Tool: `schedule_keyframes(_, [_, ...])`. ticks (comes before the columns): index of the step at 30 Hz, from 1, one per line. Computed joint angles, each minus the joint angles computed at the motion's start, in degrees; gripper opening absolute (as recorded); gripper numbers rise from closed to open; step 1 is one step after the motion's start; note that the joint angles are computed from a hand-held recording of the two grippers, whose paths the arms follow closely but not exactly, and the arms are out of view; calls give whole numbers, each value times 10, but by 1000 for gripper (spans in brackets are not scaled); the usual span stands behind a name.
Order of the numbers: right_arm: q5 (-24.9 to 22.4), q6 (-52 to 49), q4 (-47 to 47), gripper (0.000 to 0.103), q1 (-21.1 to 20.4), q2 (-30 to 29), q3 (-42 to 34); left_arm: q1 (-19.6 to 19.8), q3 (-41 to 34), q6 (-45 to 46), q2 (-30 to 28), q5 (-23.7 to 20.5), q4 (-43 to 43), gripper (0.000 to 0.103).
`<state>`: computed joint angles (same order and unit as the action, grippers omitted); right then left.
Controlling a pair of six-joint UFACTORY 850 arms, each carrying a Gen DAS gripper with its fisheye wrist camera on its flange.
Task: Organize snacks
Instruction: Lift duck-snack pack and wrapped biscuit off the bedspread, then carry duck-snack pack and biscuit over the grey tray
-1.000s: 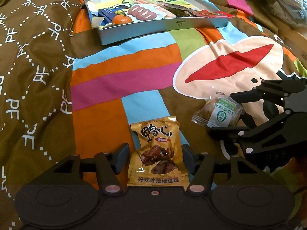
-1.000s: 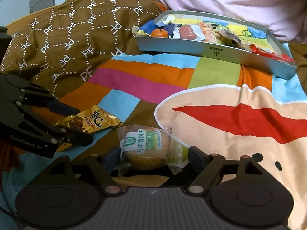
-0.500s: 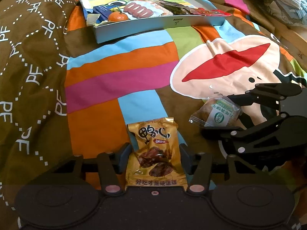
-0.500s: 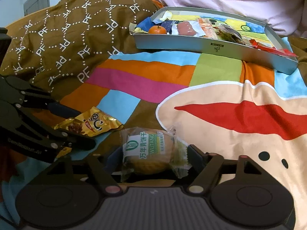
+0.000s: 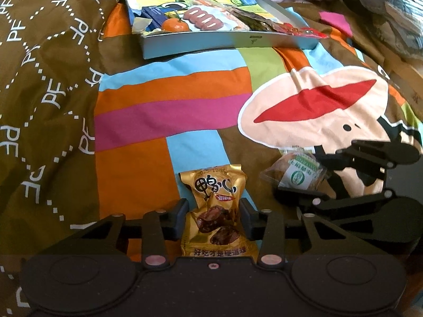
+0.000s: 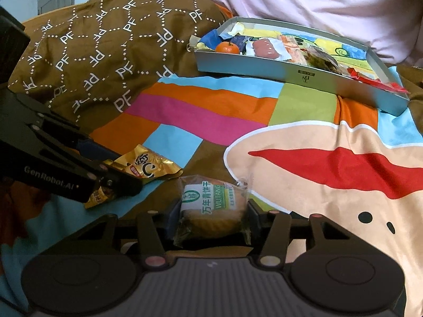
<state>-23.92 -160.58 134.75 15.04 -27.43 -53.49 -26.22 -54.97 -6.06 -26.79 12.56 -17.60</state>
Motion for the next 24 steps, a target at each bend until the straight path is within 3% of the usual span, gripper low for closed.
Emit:
schedule_keyframes(2, [-1,-13,14,56,1,2,4,-1,0,2,0,2,-13,43])
schedule_keyframes(7, [5,-2,5,56,2,3,2,-10,-2,121,1,10,-157,43])
schedule_keyframes(24, [-20,-32,9,55,11,7,0,-20,15,181,8,106,-299,44])
